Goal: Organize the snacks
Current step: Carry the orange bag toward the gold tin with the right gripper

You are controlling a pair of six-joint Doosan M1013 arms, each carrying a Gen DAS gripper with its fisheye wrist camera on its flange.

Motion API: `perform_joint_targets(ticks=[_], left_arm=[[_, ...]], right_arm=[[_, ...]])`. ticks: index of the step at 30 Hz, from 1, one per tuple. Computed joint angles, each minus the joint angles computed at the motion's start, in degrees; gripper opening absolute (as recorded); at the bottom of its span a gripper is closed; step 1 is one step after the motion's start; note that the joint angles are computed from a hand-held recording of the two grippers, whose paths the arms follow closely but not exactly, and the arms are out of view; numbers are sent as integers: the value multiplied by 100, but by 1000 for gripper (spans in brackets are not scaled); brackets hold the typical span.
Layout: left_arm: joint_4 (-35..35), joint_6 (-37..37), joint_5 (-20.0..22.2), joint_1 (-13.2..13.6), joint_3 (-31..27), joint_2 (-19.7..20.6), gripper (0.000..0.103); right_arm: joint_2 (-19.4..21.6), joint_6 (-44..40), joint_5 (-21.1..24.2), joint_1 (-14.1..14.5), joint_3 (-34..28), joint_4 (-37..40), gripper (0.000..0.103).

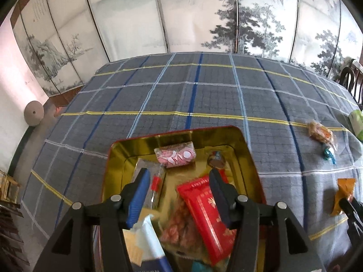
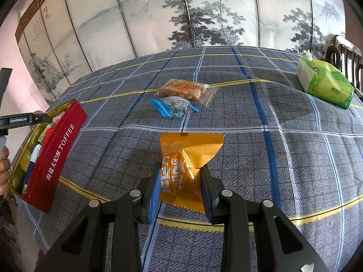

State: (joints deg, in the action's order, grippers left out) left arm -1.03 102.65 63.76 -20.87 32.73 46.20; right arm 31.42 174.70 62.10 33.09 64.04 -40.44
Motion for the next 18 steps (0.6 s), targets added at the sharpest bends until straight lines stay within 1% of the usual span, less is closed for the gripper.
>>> perform_joint_targets(ticks=[7,10,15,18], left_arm=[[-93,-36,-462,-1,857,-548,55],[-182,33,-603,3,1132,-732,55],[-27,53,-996,-42,1655,-1059,57],[55,25,-1082,-63,1816,-1165,58]], right_arm=[[1,0,12,-2,-18,28,29],[-18,50,-18,11,7,71,29],[-24,-39,14,74,-56,58,29],[-21,-104,25,116,-143,15,29]])
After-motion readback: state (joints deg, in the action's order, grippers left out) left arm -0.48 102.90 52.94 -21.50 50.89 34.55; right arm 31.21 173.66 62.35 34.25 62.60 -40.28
